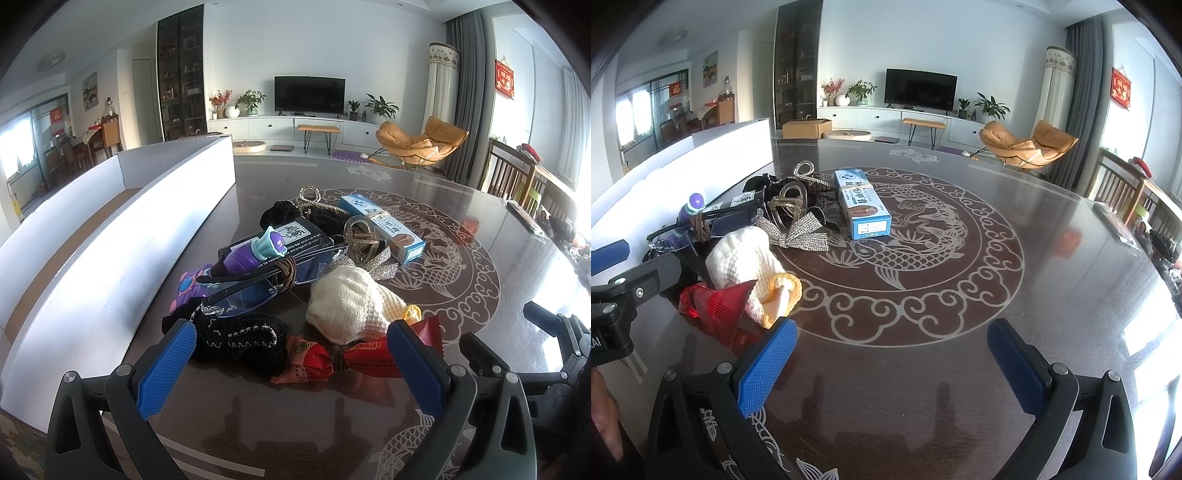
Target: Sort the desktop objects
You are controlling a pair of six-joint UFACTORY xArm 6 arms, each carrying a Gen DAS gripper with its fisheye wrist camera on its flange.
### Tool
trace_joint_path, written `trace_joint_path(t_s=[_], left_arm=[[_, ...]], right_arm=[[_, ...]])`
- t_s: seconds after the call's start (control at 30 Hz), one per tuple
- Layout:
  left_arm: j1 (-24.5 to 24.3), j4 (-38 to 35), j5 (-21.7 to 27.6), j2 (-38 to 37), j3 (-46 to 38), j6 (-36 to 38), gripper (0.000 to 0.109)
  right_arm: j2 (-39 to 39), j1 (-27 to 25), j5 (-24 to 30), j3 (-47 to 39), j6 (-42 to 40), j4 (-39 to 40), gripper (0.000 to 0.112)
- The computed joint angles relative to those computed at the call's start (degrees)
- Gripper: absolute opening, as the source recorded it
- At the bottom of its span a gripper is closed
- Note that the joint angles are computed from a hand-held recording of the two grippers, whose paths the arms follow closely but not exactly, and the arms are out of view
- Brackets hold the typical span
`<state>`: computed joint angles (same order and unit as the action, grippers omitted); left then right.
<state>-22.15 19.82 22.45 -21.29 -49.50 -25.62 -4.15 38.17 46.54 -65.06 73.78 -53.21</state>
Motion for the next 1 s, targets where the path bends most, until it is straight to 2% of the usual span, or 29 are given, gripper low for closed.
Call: trace_joint_path(t_s=[0.73,1.0], left_arm=[[-0.09,-0.13,0.2,-0.07,0.02,0.44,0.103],[1.51,2.19,2.49,-0.07,-0.47,-5.04,0.103]], right_arm=[[-0.75,-0.41,-0.39,0.52,0.21,0.22,0.103],[-0.58,-0.6,-1.02,0.42,-1.08,1.12,0.103]])
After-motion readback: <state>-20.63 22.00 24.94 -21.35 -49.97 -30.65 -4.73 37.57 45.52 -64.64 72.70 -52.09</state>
